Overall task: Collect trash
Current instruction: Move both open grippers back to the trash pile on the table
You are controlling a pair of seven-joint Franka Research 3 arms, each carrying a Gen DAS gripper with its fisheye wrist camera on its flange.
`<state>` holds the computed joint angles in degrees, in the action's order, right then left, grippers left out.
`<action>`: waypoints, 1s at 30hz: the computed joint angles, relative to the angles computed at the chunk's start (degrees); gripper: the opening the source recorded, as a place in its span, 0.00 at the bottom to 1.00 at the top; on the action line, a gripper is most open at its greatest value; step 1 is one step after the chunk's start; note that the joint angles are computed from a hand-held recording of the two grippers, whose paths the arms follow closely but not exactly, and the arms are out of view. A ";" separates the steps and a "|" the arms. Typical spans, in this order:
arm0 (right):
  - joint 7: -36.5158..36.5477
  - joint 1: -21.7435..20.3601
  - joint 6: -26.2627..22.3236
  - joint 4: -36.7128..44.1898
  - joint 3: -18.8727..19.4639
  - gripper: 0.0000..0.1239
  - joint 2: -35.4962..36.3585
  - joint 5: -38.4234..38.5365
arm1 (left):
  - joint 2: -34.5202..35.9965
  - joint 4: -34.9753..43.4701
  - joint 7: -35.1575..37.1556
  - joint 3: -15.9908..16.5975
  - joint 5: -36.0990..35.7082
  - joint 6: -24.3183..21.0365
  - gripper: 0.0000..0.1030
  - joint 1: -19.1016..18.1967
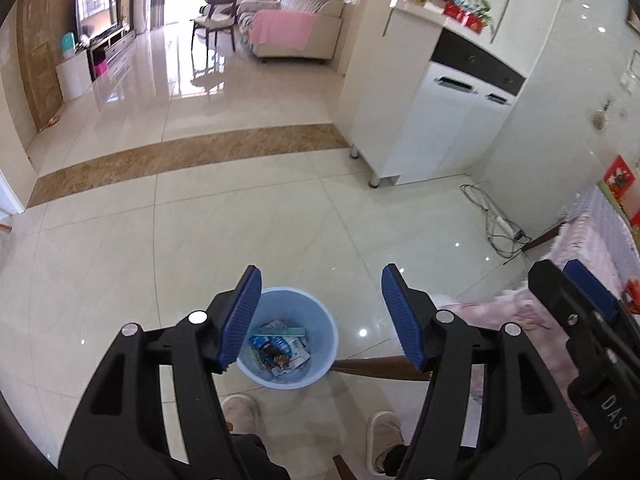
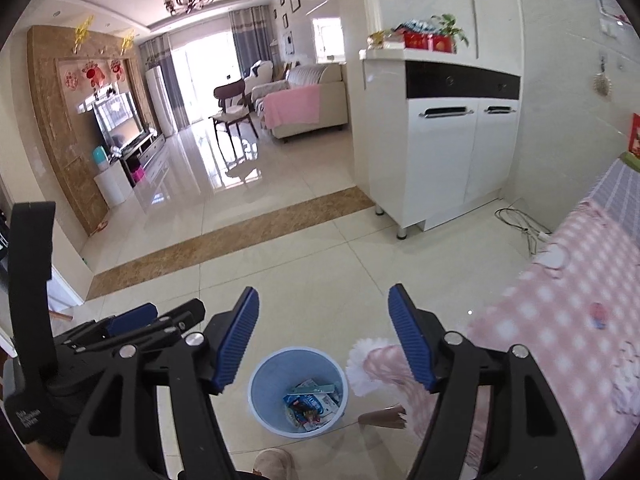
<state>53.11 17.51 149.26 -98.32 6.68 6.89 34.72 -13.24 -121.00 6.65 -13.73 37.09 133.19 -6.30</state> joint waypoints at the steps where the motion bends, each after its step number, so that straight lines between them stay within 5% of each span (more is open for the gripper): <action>1: -0.47 -0.37 -0.12 -0.50 -0.18 0.54 -0.79 0.60 | -0.28 0.36 -0.03 -0.36 0.32 -0.28 0.60 -0.21; 16: -6.41 -5.36 2.05 -14.84 -8.72 0.55 -18.44 8.30 | 9.54 18.02 2.92 -5.52 6.89 -3.49 0.64 -9.45; 24: -7.22 -10.97 2.06 -17.89 -14.69 0.56 -22.58 8.30 | 23.26 34.98 10.57 -4.89 7.62 -3.41 0.66 -18.91; 30: -7.55 -15.94 2.30 -17.97 -18.47 0.57 -22.22 8.11 | 36.88 53.78 18.55 -3.05 7.24 -7.64 0.68 -27.21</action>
